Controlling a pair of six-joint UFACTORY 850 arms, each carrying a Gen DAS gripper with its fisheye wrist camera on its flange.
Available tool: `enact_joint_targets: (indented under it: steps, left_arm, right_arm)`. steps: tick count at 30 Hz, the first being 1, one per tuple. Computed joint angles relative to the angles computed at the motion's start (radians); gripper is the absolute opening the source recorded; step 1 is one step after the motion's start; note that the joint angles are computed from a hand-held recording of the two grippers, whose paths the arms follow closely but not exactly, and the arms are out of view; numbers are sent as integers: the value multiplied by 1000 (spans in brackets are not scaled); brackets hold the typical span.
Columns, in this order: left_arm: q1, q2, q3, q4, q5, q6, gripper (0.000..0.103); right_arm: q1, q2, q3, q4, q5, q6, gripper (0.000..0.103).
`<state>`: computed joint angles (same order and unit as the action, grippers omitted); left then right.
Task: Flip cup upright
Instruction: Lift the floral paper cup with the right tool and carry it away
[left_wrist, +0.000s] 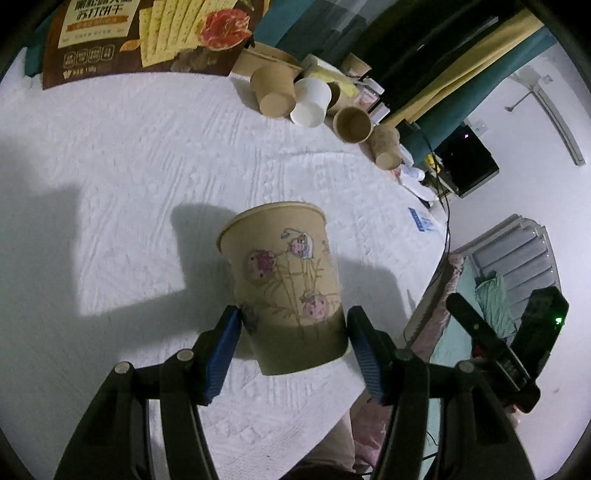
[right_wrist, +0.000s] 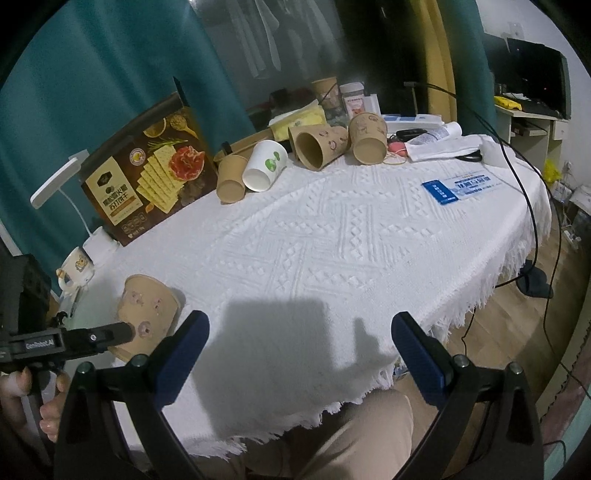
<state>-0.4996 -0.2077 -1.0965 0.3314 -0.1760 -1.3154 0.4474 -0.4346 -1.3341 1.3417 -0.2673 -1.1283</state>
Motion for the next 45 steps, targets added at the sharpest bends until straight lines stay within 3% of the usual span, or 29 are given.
enact_joint_targets:
  steps: [4,6,12,15,17,20,25,31,35,45]
  left_arm:
    - [1,-6,-2,-62,-4,64,62]
    - [0,-6,-3,-45,-6,49,70]
    - [-7,19,14,116,6,-110,80]
    - [-13,44,32,283,10,-270,82]
    - [-29,60,35,447,-38,-408,82]
    - [-71,86,38,633,-185,-532,83]
    - [-115,135,77,722,-364,-576,84]
    - [-151,191,141,753,-528,-601,84]
    - [-150,226,189,768,-556,-644,84]
    - [-126,279,272,801,-517,-725,84]
  right_arm:
    - [0,0,0,-10,0,8,98]
    - [1,-1,-2,-22,0,18,98]
    - [10,-12,-27,-98,-4,73,98]
    - [12,-42,-80,-174,-58,121,98]
    - [17,-69,-132,-246,-109,166,98]
    - [31,-102,-201,-285,-183,176,98]
    - [61,-181,-331,-340,-321,256,98]
    - [107,-315,-529,-450,-480,410,98]
    - [126,-402,-655,-528,-563,524,98]
    - [149,-544,-875,-603,-720,636,98]
